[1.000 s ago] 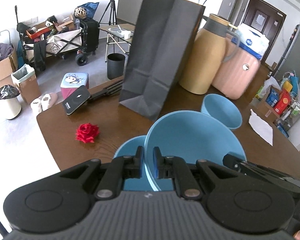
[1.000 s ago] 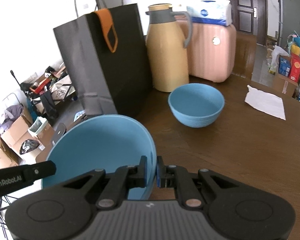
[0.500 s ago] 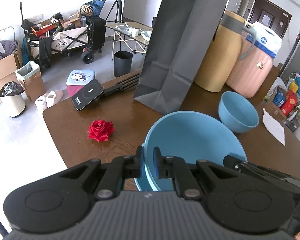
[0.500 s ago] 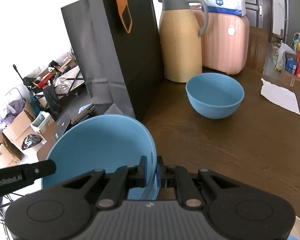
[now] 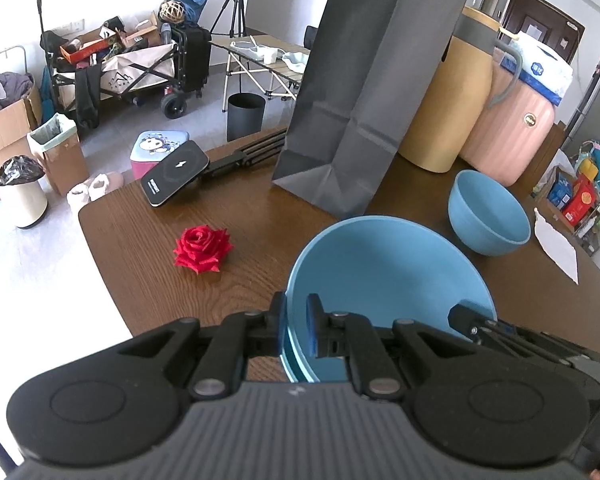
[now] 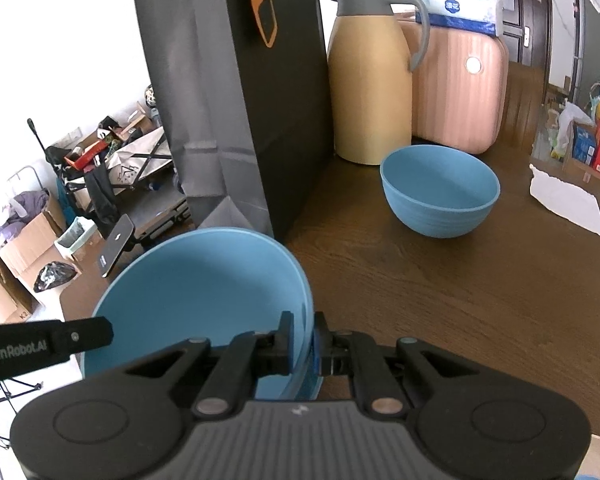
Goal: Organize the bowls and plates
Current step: 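Lower the held light-blue bowl into the bowl on the table with both grippers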
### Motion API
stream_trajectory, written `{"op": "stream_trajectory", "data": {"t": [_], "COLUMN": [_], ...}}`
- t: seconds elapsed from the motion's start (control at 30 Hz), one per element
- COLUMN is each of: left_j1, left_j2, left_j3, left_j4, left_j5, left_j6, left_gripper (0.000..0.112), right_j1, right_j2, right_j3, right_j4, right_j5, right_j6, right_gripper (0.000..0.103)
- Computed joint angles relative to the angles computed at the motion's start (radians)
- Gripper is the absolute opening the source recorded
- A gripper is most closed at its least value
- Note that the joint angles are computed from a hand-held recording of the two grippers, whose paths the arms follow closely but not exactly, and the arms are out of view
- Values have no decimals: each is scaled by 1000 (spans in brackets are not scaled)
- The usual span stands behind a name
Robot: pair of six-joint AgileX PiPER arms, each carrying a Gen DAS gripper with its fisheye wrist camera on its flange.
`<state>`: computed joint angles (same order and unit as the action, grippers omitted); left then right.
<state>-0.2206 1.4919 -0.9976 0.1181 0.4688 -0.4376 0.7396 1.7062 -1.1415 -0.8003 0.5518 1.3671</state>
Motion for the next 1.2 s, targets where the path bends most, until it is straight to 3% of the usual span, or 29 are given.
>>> {"op": "stream_trajectory", "data": {"t": [0.5,0.87,1.2], "left_j1": [36,25,29], "left_j2": [31,45,17], "left_j3": [22,36,76], "left_j4": [-104,-86,-88], "left_j5": [-45,-67,-111], "left_j6": [118,107,108], "left_gripper": [10,10,12], "right_j1": [18,33,31], "right_j2": [42,53,42], "right_j3": [25,26,59], "right_j4": [-106,-153,-210], "right_j5": [-11,17,-17], "right_j6": [89,121,178], "right_gripper": [9,10,13]}}
